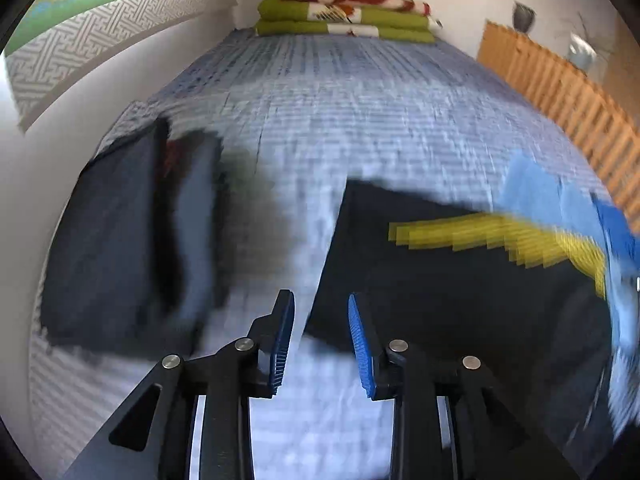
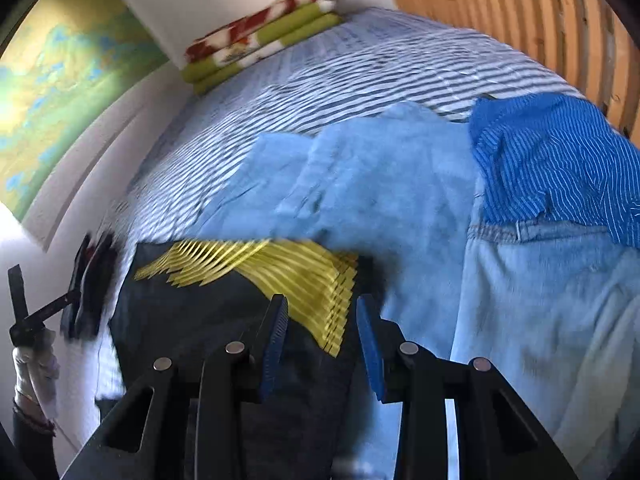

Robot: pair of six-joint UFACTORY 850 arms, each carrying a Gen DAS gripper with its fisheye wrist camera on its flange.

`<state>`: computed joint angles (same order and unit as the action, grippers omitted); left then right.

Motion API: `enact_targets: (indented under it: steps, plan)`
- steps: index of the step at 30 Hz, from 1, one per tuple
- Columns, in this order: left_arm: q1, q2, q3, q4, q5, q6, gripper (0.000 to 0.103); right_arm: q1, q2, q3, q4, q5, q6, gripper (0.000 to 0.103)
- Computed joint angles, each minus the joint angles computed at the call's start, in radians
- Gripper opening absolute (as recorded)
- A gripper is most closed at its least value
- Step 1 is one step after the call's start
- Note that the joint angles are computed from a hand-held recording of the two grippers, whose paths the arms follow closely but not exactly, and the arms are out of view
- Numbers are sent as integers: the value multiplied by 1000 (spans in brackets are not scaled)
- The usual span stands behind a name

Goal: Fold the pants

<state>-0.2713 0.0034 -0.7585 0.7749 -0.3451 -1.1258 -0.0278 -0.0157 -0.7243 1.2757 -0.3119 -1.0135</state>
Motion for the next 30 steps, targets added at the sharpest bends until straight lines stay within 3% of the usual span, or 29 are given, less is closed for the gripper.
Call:
enact_targets:
  steps: [4, 6, 9, 13, 16, 18, 21, 25, 30]
  plan:
    - [-29, 123, 151, -90, -57, 71, 32, 24, 41, 61, -119, 2, 61, 33]
    - [-26, 160, 212, -217, -57, 164, 32, 31, 40, 78, -142, 19, 96, 33]
    - [-29, 187, 272, -342, -35, 246, 32, 16, 12, 70, -117, -33, 86, 33]
    - [-67, 182, 292, -380, -28, 283, 32, 35, -13, 50, -165, -35, 145, 33]
    - [-97, 178, 274, -291, -54, 214, 33, 48, -42, 41, -186, -26, 174, 33]
    - [-88, 149, 229, -284, -53, 230, 34, 52, -53, 37, -170, -15, 169, 32]
    - [-71, 83, 148, -269, -37, 253, 37, 52, -54, 30, -194, -10, 200, 23]
    - [-30, -50, -4, -346, 13, 369, 57, 17, -31, 32, -6, -42, 13, 23]
    - [14, -245, -221, -314, 18, 312, 58, -19, -63, -19, 75, -53, -34, 30]
